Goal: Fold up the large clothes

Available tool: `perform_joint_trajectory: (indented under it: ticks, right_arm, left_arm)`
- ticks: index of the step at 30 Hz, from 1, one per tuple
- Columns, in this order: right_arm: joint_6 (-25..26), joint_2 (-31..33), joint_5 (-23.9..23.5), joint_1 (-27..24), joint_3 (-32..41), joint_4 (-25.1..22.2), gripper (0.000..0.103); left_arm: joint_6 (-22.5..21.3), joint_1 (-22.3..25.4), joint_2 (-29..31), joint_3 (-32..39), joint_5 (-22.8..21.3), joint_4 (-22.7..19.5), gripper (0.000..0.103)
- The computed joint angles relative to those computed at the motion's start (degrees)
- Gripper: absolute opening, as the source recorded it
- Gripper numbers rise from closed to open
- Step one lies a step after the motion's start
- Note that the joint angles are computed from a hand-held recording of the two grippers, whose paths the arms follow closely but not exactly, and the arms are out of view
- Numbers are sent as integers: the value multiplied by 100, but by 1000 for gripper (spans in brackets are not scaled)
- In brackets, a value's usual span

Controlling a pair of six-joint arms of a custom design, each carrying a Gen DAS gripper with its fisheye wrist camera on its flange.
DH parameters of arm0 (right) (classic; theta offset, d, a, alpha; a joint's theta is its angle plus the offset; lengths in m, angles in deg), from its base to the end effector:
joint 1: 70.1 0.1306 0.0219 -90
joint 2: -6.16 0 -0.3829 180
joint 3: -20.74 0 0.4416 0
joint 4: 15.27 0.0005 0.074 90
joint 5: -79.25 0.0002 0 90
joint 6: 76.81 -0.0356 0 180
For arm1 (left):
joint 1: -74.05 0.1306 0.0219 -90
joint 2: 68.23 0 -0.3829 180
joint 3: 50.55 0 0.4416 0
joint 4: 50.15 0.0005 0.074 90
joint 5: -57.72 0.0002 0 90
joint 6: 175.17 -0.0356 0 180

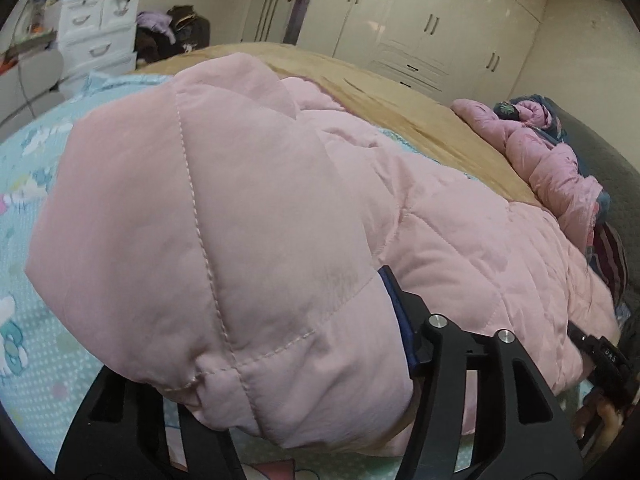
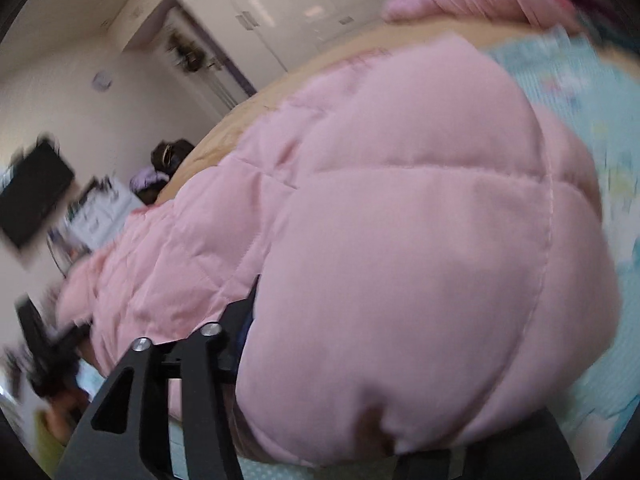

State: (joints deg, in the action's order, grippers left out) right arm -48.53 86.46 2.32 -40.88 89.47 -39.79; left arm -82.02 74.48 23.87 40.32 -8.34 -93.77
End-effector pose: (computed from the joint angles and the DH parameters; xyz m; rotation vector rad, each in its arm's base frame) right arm 0.4211 0.2257 0.3553 0.7564 2.1260 0.6357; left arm 0.5529 -0.0108 0.4285 0.1317 2.3218 -0.5139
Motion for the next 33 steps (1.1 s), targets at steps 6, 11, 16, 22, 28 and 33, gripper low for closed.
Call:
perform_joint_trajectory:
  ticks: [6, 11, 16, 22, 28, 33]
  right_arm:
    - [-434, -181, -506, -89, -69, -98, 89]
    - [-705, -589, -115, 106, -160, -506, 90]
    - [-626, -981, 544, 417, -96, -1018, 90]
    - [164, -1369, 2397, 1260, 186, -1666, 98]
    - [1453, -1197, 3774, 2071, 669, -1677, 99]
    - [2396, -1032, 4337, 2521, 915, -1582, 99]
  left_arm:
    - [361, 132, 23, 23, 201, -300, 71]
    - [455, 231, -248, -141, -50, -451, 87]
    - [310, 257, -842, -495, -372, -238, 94]
    - [-9, 383, -1649, -839, -441, 105, 94]
    - [-154, 480, -2258, -1066, -262, 174, 94]
    - [-335, 424, -2568, -1179, -222, 45, 94]
